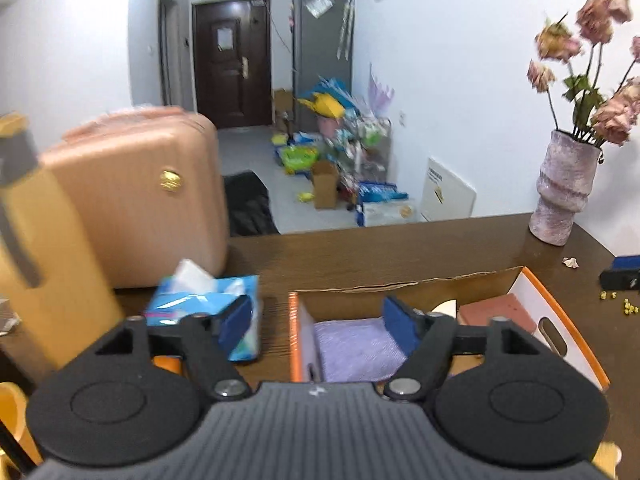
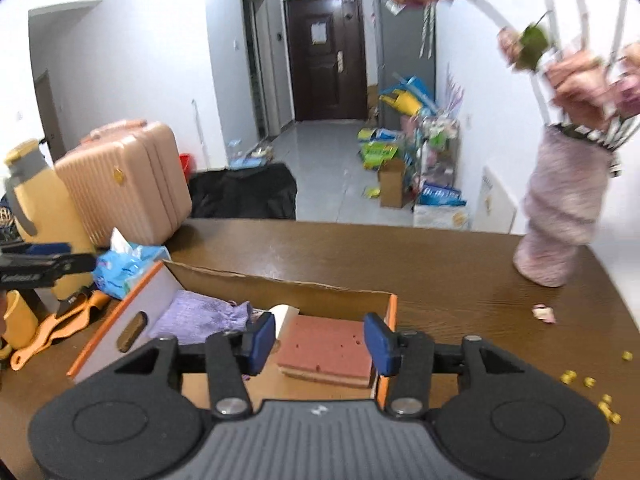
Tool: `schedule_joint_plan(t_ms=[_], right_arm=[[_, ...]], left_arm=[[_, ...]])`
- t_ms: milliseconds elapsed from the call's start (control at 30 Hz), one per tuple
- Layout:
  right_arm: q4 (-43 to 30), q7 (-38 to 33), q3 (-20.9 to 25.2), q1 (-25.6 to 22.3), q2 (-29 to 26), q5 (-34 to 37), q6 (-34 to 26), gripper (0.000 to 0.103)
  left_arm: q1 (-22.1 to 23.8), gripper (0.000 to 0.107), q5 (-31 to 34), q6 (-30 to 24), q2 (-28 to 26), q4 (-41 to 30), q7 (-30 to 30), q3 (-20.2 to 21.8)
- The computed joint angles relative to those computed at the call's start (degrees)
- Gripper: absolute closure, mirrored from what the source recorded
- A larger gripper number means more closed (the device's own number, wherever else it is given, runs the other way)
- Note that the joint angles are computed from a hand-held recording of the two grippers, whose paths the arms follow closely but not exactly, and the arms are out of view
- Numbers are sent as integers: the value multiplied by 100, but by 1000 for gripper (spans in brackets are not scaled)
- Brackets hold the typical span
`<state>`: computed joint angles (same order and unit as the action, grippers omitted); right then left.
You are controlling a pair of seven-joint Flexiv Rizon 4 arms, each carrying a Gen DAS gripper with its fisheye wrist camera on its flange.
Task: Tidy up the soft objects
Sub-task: 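Open both grippers to drop the paper roll and snack packet into the box, then move the right gripper to the pink satin cloth and close on it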
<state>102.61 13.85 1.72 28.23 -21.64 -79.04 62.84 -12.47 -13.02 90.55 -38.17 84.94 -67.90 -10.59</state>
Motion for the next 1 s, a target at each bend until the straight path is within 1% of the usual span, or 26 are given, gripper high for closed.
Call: schedule_joint_plan(t_ms=[33,100,133,167,200,233,300,367,467,533,600,633,700,733,833,900,1000], right_arm=[[68,109,12,84,101,-104,-167,44],[274,431,82,197,353,-451,-512,33],[369,583,152,249,465,-633,-720,30],[473,736,235,293,566,-811,-930,23],[588,873,327,331,674,-974,-1154,19],[697,1005,424,376,762,-1121,-1395,19],[962,1311,647,501,933,-1354,-1944,19],[1209,1642,887,664,1064,-1428,-2503,18],[1541,2145,1207,941,1204,-1400,-3176,18],[1714,2395,1417,1214,1225,-1341,-3687,17],[1800,2562,1603,1550,1159,-1225,-4201,16],[1853,2678,1685,1729,1121,-1199,-4430,15],[1889,2883,1835,2120,981,-1054,-4875,13],[1863,3025,1896,2339,870,-963,-5095,13],[1754,3232,1954,2844,601,-774,-5391,12],[1629,3352,1976,3184,395,-627,-5548,12],[1503,3456,1946,3591,174,-543,-5663,12]], left_arm=[[97,22,50,258,145,268,36,-101],[363,20,178,745,468,845,88,-370],[460,17,221,903,582,1042,63,-478],[562,16,273,1083,707,1257,12,-586],[717,14,361,1320,848,1520,-62,-726],[889,12,508,1647,978,1812,-175,-876],[1110,8,907,2318,1145,2296,-459,-996],[1338,8,1370,2884,1317,2787,-781,-1060],[1209,8,1654,3566,1621,3523,-1133,-690],[1146,7,1878,4029,1758,3967,-1345,-465],[1024,5,1998,4494,1936,4517,-1541,-199],[1048,5,2157,4683,1990,4718,-1681,-107],[1023,4,2413,5234,2050,5208,-1935,123],[1081,4,2666,5427,2080,5412,-2079,220],[1244,4,3303,6001,2181,6017,-2412,527],[1228,4,3397,6373,2186,6432,-2391,726],[1460,4,3888,6607,2205,6741,-2399,867]])
